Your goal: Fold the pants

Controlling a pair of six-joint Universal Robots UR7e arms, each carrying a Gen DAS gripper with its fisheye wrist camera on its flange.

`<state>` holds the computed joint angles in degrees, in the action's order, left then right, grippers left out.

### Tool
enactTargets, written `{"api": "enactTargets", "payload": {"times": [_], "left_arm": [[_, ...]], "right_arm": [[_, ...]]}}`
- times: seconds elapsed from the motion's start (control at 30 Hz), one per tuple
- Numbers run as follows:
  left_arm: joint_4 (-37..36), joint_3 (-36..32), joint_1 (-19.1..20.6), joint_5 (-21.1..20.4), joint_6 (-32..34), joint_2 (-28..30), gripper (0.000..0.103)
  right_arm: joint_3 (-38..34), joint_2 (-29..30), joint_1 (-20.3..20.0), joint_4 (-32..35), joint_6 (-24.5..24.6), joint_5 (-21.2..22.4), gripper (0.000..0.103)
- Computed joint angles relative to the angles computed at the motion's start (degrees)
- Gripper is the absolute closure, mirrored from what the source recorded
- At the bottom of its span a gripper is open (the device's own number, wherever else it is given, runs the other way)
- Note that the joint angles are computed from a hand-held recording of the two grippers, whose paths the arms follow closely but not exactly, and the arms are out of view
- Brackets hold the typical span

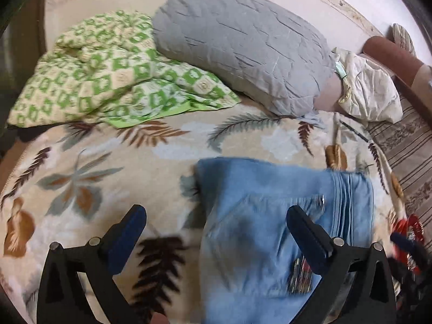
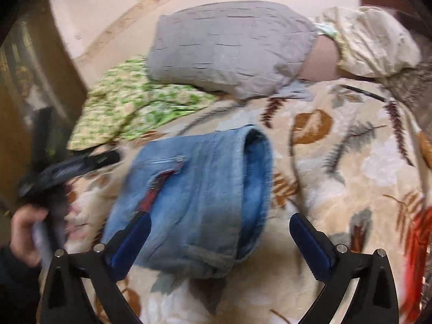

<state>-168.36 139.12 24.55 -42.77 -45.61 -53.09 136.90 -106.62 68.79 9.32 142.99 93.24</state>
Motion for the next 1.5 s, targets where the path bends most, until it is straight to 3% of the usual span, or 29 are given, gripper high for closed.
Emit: {"api": "enactTargets", "payload": {"times": [0.13,0.27,0.4,0.5,0.63,0.73,0.83,0.93,1.07,1.3,1.5], "left_arm": [[8.5,3.9,-6.1,2.4,-8.9,-2.8,0.000],[16.2,8.4,-13.9,1.7,-18.6,-8.0,0.000],[33.3,9.6,-23.0,0.6,-30.4,-15.4,0.000],[42.8,9.9,-29.4,-0.3,-36.5,-19.3,0.000],[49.1,9.6,-35.1,-2.8,-40.8,-22.7,0.000],[54.9,8.4,-38.7,-4.5,-44.2,-24.2,0.000],[59.1,7.7,-41.8,-4.9,-49.5,-25.3,0.000],[60.4,7.4,-42.9,-5.4,-51.4,-25.0,0.000],[60.8,6.6,-43.0,-5.9,-51.2,-23.6,0.000],[61.0,6.3,-43.4,-6.5,-52.3,-23.0,0.000],[60.3,6.4,-43.7,-7.0,-52.3,-22.9,0.000]], "right_arm": [[0.3,0.8,3.7,-2.6,2.7,6.0,0.000],[1.5,-1.5,6.4,-2.9,3.0,9.9,0.000],[3.3,-7.5,11.4,-1.4,3.1,14.0,0.000],[4.0,-12.0,19.0,-0.6,3.5,20.9,0.000],[4.0,-14.9,31.7,1.6,8.5,31.3,0.000],[3.8,-13.4,42.6,2.1,12.9,40.7,0.000],[4.4,-11.3,48.6,2.1,16.9,46.4,0.000],[6.5,-11.0,48.7,2.4,20.1,46.5,0.000],[8.3,-13.2,43.6,3.8,20.0,41.7,0.000],[7.6,-14.3,46.2,4.5,21.0,44.2,0.000],[7.9,-16.8,43.3,6.0,20.3,42.8,0.000]]}}
